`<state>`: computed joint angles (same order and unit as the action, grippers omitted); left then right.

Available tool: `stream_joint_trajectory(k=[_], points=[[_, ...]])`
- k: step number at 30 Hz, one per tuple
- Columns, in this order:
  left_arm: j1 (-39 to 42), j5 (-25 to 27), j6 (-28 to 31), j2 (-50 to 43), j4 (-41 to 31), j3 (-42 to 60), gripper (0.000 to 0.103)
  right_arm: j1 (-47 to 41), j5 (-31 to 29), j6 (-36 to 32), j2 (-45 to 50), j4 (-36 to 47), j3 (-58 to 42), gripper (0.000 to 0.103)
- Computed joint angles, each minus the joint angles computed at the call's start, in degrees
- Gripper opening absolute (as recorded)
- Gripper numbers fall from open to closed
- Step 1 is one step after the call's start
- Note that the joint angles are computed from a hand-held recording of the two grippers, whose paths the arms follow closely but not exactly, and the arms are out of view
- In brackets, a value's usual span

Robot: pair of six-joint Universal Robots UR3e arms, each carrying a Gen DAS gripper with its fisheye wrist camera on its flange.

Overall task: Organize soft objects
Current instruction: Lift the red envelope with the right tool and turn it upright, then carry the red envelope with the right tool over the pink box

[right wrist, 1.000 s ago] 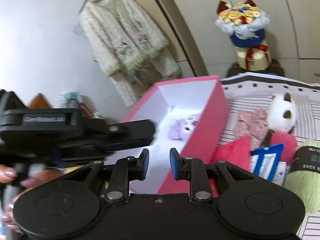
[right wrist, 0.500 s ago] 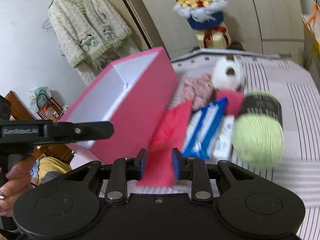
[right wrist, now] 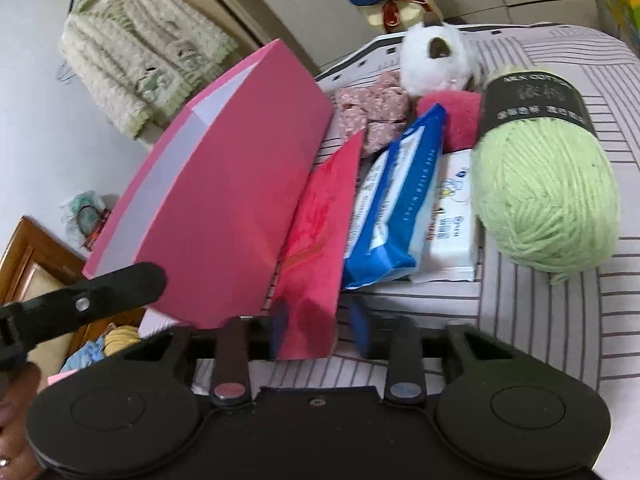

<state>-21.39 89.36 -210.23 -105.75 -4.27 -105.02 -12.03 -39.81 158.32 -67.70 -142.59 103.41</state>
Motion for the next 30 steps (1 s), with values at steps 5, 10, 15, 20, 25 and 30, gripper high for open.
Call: stream_joint_trajectory(k=[5, 10, 15, 20, 25, 30], points=[[-0.3, 0.2, -1.1, -1.0, 1.8, 0.7, 0.014, -3.2, 3.6, -3.3, -8.2, -2.8, 6.4, 0.003], [-1.5, -1.7, -2.8, -5.2, 5.7, 4.1, 0.024, -10.1, 6.1, -5.9, -15.7, -1.9, 11.6, 0.003], [-4.8, -0.1, -2.9, -12.5, 6.1, 12.3, 0.044, -17.7, 8.1, -9.6, -18.3, 5.1, 13.8, 0.003], [-6.4, 0.0, -4.7, -20.2, 4.5, 21.5, 0.055, -21.2, 9.1, -9.8, -15.1, 5.9, 14.9, 0.005], [-7.3, 3.8, -7.4, -25.7, -0.8, 28.4, 0.058, -21.8, 10.6, -10.9, -11.1, 7.8, 13.8, 0.006], [-6.8, 2.4, -9.7, -27.5, -5.0, 30.8, 0.058, -21.8, 10.7, -11.9, -9.0, 7.8, 12.8, 0.006]])
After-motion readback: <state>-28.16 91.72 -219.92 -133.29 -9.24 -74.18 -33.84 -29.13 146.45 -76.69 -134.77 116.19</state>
